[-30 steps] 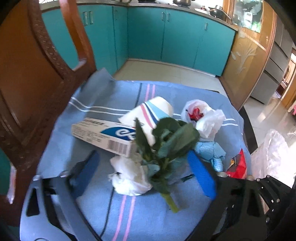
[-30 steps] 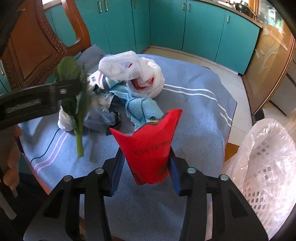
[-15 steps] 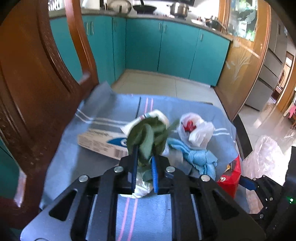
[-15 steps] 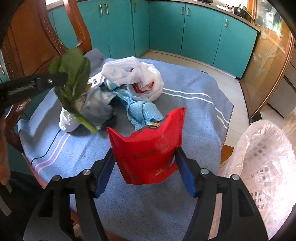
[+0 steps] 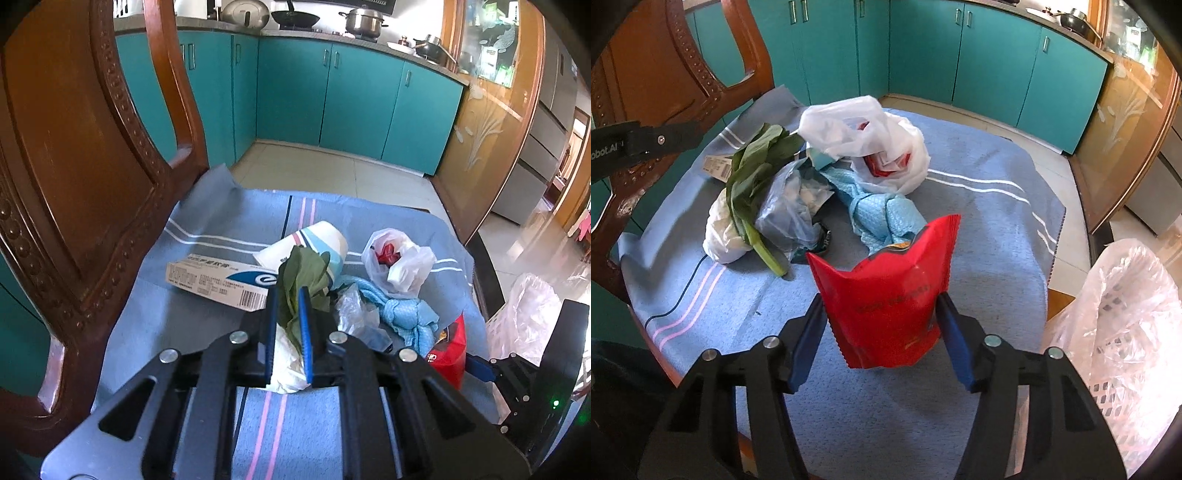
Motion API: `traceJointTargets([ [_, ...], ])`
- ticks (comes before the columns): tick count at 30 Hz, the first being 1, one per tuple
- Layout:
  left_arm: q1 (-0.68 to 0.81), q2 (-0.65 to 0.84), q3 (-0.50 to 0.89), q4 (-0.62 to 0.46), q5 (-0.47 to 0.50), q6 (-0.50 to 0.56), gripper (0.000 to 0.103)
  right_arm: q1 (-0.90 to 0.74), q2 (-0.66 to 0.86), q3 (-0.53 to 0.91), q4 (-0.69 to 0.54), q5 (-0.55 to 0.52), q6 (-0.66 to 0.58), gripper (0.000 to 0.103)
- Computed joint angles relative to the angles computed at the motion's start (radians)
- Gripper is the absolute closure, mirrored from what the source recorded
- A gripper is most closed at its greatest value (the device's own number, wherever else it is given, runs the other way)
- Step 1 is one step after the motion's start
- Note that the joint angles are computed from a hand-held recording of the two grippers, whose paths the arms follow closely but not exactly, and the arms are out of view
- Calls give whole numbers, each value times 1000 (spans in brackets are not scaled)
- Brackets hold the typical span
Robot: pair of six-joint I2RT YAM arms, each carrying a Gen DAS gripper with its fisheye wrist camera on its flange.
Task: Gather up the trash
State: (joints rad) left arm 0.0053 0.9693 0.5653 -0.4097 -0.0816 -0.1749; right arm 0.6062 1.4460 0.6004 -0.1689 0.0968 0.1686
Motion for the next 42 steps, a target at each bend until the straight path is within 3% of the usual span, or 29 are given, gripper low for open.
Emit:
traceJointTargets([
  [3,11,27,2,4,19,-4,88,-3,2,2,1,0,7,42],
  [5,14,43,5,-2,37,-14,80,-6,-1,0,8,8,14,36],
  [7,16,61,6,2,48,-20,59,-16,-6,-2,8,12,16,31],
  [12,-24,97,-1,21,20,-20,57,-26,-1,-2,7,-7,20,31],
  [14,-37,109,-2,26,7,-23,62,-23,-3,-3,7,-5,18,31],
  [15,-38,115,0,27,-1,-27,81,-24,-4,-5,8,-6,17,31],
  [16,-37,119,0,24,-9,-36,89,-24,-4,-5,8,-6,17,31],
  [18,-18,124,0,29,6,-44,94,-27,-8,-9,9,-6,17,31],
  [21,-10,93,-8,33,17,-36,97,-30,-8,-8,8,-7,19,31],
  [27,-58,26,-16,28,-64,-30,98,-41,-9,-7,7,-10,30,31],
  [42,-15,1,-9,11,-29,-36,98,-29,5,-3,13,-5,34,31],
])
